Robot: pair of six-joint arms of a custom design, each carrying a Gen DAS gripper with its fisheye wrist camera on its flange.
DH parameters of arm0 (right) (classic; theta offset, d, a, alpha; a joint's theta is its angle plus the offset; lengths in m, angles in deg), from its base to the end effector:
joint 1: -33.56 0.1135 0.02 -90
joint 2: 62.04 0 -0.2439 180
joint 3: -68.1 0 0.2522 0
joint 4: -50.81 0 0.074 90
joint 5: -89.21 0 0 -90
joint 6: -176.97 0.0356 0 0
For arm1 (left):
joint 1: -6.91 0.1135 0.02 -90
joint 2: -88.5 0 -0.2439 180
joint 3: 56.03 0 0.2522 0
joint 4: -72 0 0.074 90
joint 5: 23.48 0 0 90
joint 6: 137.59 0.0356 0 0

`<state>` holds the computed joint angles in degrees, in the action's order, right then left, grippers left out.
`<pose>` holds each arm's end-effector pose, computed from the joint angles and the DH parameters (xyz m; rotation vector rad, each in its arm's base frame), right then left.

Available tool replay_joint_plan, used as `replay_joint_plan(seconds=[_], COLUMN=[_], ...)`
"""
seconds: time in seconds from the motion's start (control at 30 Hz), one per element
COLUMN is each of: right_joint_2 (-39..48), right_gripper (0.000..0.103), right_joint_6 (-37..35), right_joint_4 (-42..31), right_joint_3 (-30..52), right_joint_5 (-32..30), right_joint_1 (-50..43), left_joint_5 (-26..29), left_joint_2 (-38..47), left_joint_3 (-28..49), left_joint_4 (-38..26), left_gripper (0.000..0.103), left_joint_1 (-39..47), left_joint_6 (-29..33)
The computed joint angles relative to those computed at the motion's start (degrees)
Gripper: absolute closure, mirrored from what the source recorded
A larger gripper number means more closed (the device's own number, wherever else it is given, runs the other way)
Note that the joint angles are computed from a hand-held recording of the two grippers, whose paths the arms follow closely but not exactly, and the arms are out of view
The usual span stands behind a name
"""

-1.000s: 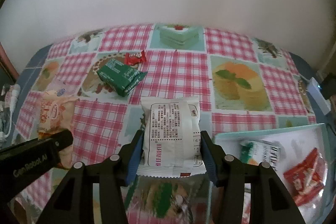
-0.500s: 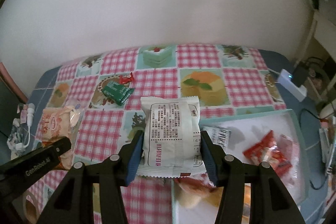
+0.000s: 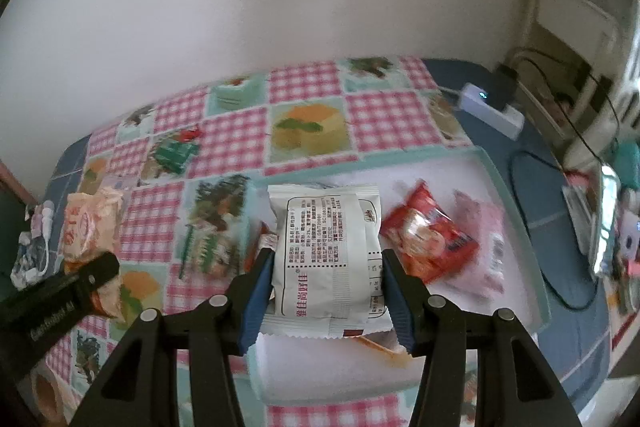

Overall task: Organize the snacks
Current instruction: 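Carry the DALIYUAN pack and white packet over the tray with both grippers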

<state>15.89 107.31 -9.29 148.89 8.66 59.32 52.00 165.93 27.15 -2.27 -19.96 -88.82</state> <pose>0.2547 0.1164 0.2728 -0.0587 2.5515 0.0996 0.2338 -0.1085 0.2759 -0.4010 2.6624 -0.0018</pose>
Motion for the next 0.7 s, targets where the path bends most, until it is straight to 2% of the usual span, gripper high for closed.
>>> replay_joint_plan(seconds=[0.43,0.7], right_joint_2=[-5.96,-4.73], right_gripper=[0.047,0.047], right_joint_6=[-3.41,-4.99], right_joint_4=[-2.27,-2.38], right_joint_3=[-7.24,-7.44], right_joint_5=[-5.29,-7.32], right_joint_1=[-15.37,-19.78], left_joint_5=[0.64,0.43], left_joint_2=[13.31,18.88], left_joint_3=[6.54,10.24], left_joint_4=[0.7,0.99], left_gripper=[0.066,0.066], left_joint_1=[-17.29,-20.97], left_joint_6=[-3.36,-2.61])
